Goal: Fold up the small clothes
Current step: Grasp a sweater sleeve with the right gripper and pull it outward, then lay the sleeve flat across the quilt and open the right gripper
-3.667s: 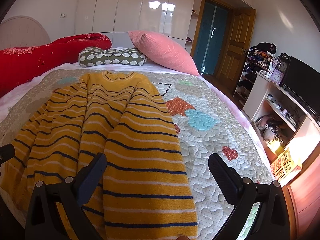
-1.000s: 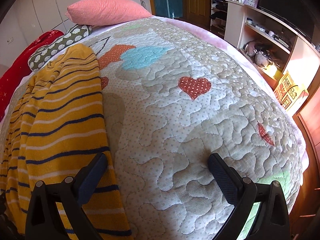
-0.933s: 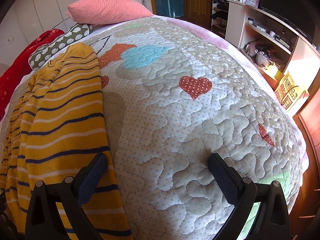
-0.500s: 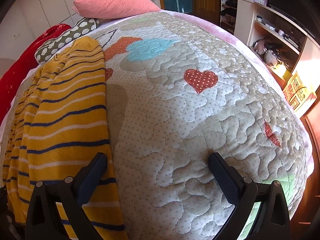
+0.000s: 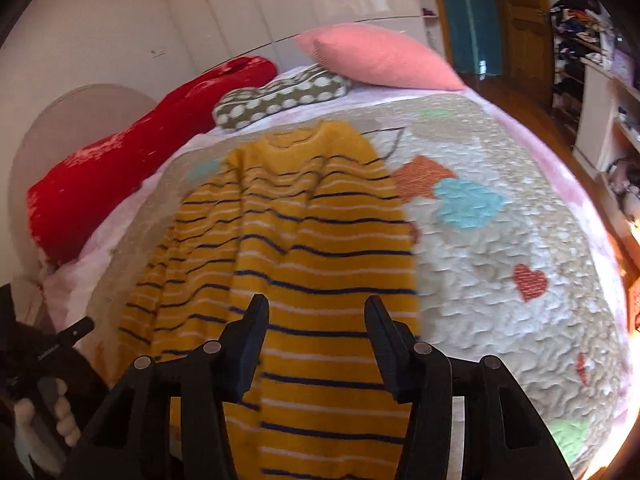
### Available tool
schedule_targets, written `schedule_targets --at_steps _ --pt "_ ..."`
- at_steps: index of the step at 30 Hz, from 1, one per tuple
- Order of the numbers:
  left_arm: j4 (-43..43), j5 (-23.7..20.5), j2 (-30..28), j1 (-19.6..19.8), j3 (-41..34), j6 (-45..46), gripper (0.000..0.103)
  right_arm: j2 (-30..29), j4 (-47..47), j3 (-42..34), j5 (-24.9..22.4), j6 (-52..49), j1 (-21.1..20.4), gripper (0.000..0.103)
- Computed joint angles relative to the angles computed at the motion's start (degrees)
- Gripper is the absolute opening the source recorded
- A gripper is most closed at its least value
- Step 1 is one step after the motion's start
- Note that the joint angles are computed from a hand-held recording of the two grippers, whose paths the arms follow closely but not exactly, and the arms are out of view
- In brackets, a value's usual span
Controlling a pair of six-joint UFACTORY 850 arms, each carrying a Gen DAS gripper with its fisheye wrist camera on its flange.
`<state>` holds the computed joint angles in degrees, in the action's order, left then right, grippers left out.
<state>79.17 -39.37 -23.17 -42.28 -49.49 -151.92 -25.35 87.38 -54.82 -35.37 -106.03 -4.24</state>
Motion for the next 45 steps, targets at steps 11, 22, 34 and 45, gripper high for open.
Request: schedule_targets --at_steps 11,22,34,45 --pt "6.0 -1.8 5.8 -0.5 8.0 -9.5 0.093 -8.3 -12.0 -5.6 11.4 14.7 13.4 0.042" --pt "8.9 -7.0 12.6 -1.1 16.3 -19.5 0.093 -6.5 -14.1 -10.9 8.1 19.0 21.6 0.007" --pt "1.6 -9.9 16.0 -2.1 20.4 -18.6 0.093 -21.6 -28.2 -31.5 -4.7 35.1 38.9 0.013" --pt "20.4 3.6 7.6 0.5 12.5 -22.5 0.093 -5.3 -6.4 -10.6 2.1 5.8 18.2 0.046"
